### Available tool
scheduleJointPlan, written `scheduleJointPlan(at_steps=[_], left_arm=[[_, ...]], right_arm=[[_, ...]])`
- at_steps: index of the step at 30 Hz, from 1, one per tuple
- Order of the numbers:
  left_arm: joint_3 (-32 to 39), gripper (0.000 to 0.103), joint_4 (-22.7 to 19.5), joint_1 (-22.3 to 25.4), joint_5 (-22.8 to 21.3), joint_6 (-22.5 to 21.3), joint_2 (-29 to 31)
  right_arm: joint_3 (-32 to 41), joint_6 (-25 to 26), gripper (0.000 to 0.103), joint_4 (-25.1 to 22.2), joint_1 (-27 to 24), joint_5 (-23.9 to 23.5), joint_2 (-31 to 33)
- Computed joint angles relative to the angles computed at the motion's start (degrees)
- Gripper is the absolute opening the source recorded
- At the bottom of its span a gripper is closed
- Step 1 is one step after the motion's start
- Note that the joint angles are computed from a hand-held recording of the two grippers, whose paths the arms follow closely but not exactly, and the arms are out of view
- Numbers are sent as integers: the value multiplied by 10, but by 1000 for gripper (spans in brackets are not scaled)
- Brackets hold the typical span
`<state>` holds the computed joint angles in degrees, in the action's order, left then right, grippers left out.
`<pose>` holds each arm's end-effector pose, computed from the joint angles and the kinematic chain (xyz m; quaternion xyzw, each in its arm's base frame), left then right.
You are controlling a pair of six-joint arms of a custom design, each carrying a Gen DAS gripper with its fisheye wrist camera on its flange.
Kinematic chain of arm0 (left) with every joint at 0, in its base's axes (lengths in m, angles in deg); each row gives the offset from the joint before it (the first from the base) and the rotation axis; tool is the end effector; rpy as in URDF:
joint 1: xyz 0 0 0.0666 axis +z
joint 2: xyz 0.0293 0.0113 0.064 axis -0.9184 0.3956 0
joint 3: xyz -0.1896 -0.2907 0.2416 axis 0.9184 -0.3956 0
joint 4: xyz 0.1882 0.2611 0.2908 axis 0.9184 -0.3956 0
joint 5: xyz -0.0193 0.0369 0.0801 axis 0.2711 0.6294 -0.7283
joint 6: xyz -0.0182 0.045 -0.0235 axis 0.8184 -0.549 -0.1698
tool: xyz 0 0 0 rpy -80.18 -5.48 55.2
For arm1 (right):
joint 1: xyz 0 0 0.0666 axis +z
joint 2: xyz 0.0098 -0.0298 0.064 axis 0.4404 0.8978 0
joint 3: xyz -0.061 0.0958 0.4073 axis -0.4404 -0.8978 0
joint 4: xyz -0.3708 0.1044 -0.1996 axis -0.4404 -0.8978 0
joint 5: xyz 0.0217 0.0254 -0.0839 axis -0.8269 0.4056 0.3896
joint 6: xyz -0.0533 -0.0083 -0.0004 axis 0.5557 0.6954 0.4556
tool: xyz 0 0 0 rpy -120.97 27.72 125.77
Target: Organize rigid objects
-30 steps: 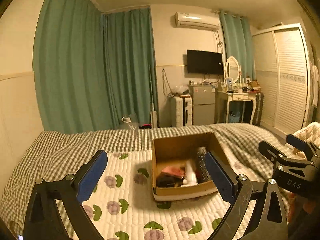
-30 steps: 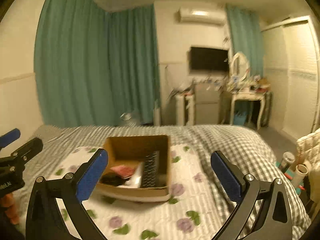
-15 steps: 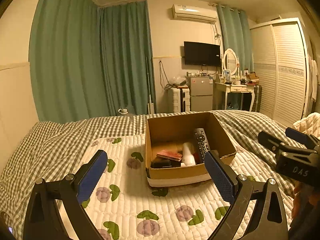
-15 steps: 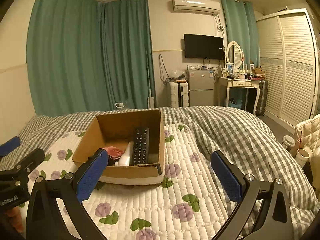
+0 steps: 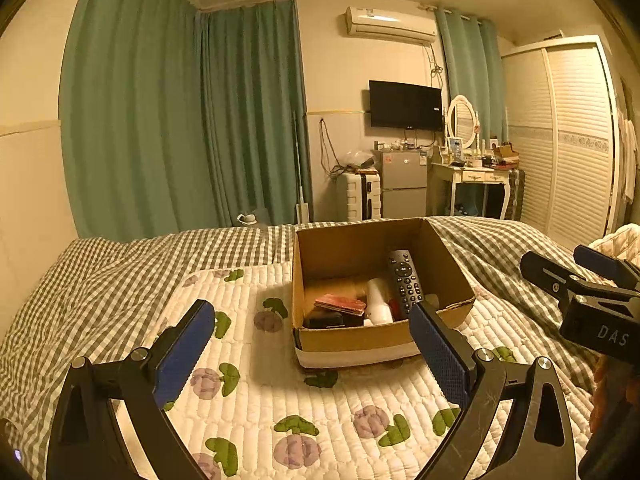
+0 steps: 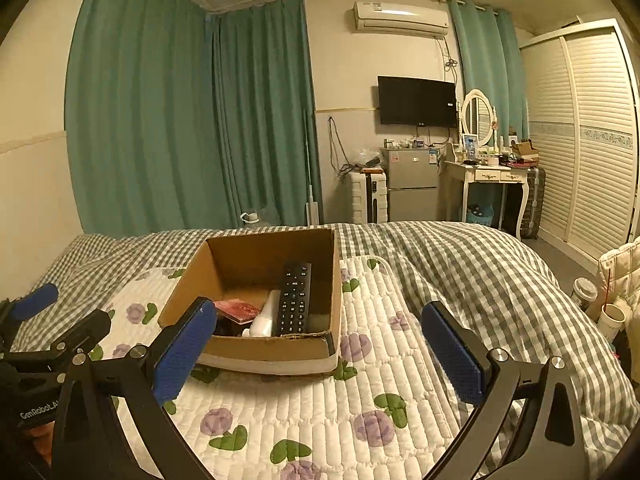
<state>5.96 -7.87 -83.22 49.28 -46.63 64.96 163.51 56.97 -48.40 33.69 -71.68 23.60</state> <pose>0.5836 -0.1571 0.3806 -0.0538 0.8225 0.0803 0.5605 0.6096 0.0874 0.4114 -0.1062 0.8172 0.1206 0.5536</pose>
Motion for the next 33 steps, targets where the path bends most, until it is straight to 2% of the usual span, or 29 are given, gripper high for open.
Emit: scheduleJointPlan(at_steps=[7, 16, 18, 24, 33], left_arm=[[6, 100, -18, 4, 12, 16, 3], [0, 100, -14, 4, 6, 12, 0], [-1, 100, -12, 4, 11, 11, -2], [-4, 100, -11, 4, 16, 11, -2], [-4, 100, -13, 4, 15, 12, 0]], right_arm=[[4, 0, 103, -5, 5, 7, 7], [6, 5, 103, -14, 8, 16, 13], [6, -1, 103, -13, 7, 6, 12], [-1, 0, 103, 4, 8, 14, 8], [3, -1, 103, -6, 7, 16, 9]])
